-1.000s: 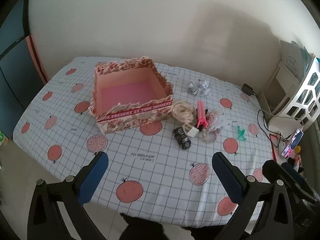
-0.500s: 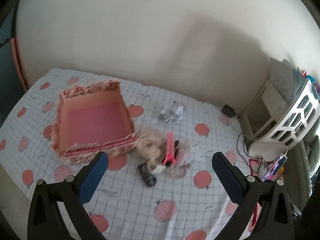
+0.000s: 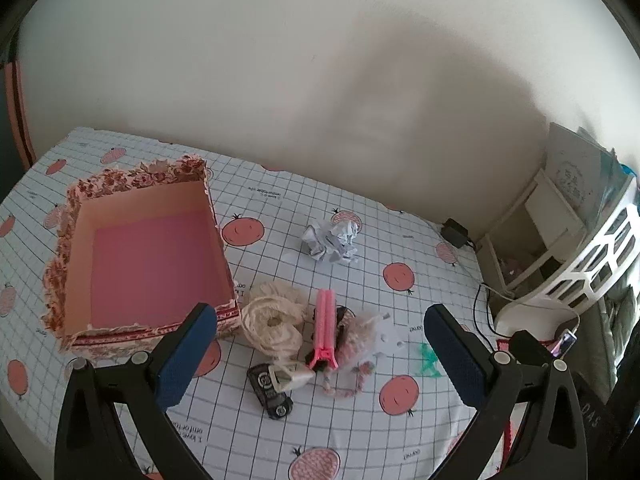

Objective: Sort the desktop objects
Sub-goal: 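Move both tools toward the pile of objects beside the pink box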

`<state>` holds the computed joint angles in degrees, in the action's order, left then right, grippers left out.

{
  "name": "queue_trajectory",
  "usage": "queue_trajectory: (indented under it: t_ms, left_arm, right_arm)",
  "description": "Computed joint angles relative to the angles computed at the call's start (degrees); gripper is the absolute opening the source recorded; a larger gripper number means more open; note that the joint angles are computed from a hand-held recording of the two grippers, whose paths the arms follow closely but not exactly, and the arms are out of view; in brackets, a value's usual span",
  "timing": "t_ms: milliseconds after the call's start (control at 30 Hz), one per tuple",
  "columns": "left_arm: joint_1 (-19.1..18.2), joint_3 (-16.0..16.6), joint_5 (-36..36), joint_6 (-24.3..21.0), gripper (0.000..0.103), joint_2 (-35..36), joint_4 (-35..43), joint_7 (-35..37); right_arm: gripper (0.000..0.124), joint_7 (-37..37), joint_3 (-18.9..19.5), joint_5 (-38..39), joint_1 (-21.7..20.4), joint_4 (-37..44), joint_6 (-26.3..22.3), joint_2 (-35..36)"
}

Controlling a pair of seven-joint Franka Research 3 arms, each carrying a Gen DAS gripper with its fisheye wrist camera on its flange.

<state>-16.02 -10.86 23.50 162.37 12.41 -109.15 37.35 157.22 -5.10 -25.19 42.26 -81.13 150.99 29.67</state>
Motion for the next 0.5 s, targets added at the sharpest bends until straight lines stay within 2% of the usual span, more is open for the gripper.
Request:
queue_trajectory:
  t_ms: [200, 333, 400, 500]
  left_arm:
    - [0.0, 0.8, 0.7, 0.7, 0.103, 4.3, 2.7, -0.1]
    - [-1.4, 2.6, 3.5, 1.7, 0.103, 6.6, 3.8, -1.1]
    - [-1.1, 2.5, 3.5, 2.7, 0.103, 7.2, 3.8, -0.4]
    - [-2.3, 3.8, 5.3, 1.3, 0.103, 8.5, 4.7, -1.3]
  right_arm:
    - [0.103, -1.2, -0.4, 1.5, -0.6, 4.4, -1.0, 4.5]
    - [0.103, -2.6, -1.1, 2.2, -0.4, 6.8, 0.0, 7.3]
    - [0.103, -2.9, -1.8, 2.1, 0.1, 8.0, 0.5, 8.7]
    - [0.103, -4.3, -2.2, 2.8, 0.4, 10.0, 1.4, 10.8]
